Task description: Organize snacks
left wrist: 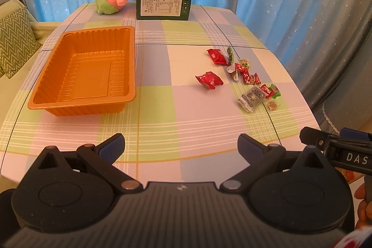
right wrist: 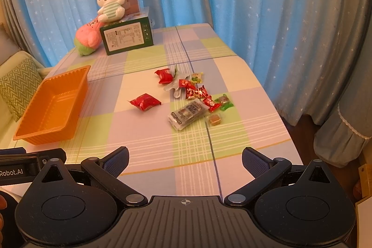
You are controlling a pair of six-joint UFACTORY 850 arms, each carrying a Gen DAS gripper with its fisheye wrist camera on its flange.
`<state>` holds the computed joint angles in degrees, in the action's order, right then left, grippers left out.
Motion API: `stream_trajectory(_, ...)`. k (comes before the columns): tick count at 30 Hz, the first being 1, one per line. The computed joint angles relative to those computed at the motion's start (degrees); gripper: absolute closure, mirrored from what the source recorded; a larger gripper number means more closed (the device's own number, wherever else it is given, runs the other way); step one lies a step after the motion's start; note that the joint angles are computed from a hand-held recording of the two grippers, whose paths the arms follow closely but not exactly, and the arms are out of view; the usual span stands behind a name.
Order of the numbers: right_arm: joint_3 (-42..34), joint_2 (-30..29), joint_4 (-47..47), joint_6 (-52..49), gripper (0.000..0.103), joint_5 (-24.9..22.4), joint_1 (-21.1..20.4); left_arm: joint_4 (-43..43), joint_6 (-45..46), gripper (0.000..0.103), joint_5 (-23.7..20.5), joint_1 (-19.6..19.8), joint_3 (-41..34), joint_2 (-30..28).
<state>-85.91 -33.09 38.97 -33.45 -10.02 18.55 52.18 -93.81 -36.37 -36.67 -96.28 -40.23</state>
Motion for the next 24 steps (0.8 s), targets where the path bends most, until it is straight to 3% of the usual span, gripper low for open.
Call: stream_trajectory(24,-0.17,-0.21,-0.96,1.29,0.000,-0.14,-0.37,-0.31,0.52,0.001,0.21,-0.18,-0.67,-0.48)
